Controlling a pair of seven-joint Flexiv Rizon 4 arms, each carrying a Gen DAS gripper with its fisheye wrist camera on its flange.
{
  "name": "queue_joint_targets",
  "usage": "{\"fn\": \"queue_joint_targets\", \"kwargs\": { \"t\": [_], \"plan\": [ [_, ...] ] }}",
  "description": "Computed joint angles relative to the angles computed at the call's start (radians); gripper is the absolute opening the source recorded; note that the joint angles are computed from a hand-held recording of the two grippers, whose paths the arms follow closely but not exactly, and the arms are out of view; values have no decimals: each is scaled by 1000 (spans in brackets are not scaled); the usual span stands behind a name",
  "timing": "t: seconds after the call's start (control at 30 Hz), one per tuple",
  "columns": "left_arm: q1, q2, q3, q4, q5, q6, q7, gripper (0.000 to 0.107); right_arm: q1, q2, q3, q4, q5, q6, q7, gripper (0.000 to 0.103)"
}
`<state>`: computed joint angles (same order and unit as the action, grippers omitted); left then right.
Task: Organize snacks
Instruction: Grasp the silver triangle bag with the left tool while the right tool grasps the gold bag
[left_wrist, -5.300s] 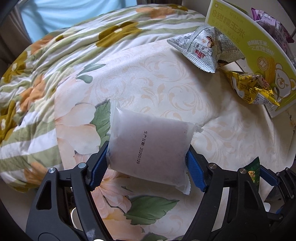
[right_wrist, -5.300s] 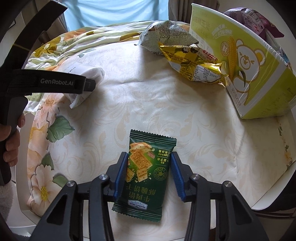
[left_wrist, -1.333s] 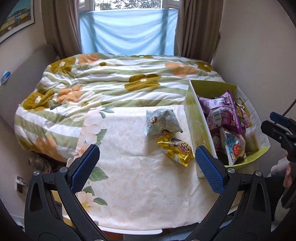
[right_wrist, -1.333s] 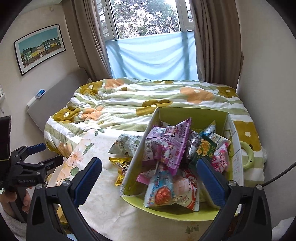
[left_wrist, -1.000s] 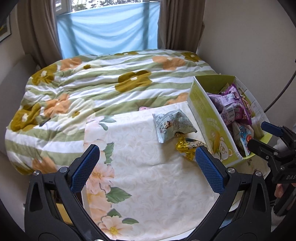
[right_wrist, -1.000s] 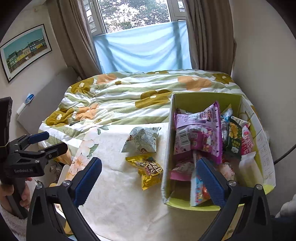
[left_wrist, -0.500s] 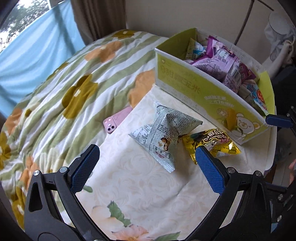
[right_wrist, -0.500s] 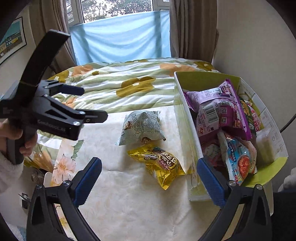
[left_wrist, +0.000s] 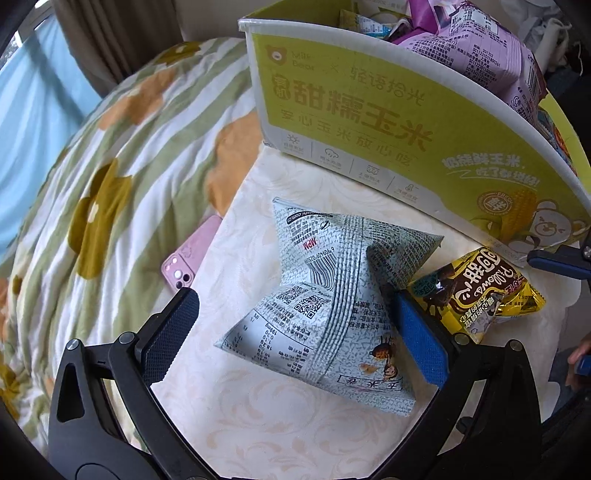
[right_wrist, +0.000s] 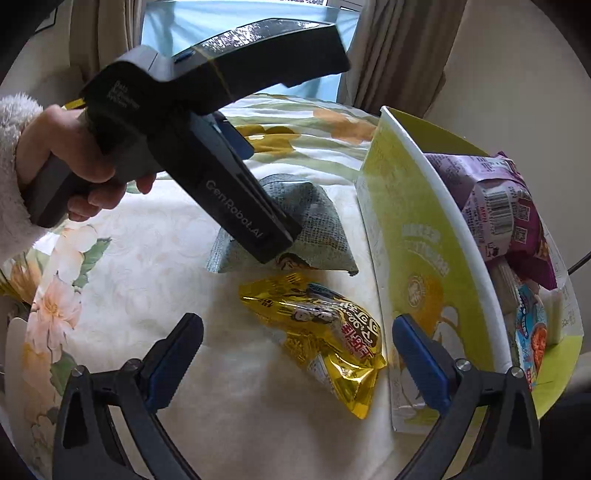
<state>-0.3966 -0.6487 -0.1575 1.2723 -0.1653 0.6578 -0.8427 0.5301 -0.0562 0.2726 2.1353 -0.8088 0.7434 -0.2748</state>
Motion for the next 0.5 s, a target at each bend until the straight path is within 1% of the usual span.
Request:
{"fn": "queue_joint_targets", "kwargs": {
  "t": [0.07,0.13,0.23,0.3,0.37,0.5],
  "plan": [
    [6,-9,-8,-11,-13,-22,8,102,6,-24,-5,-9,-27,-24,13,101],
    [6,-16,-12,-18,-20,-38,14,102,8,-41,-11,-15,-22,-33,12,97],
    [11,-25,-21,-22,-40,-65,23,98,9,-53,-17,-19,-6,-49,9,96],
    [11,-26,-21,-19,-50,-62,16,98,5,-56,-20,-16,10,-42,1,93],
    [16,-24,-23,-15,-64,-62,12,94,3,-58,-22,-14,21,-45,-10,90],
    [26,-16,-18,-1,-71,-79,9,91,1,-65,-26,-10,12,-35,-35,90]
  ]
}}
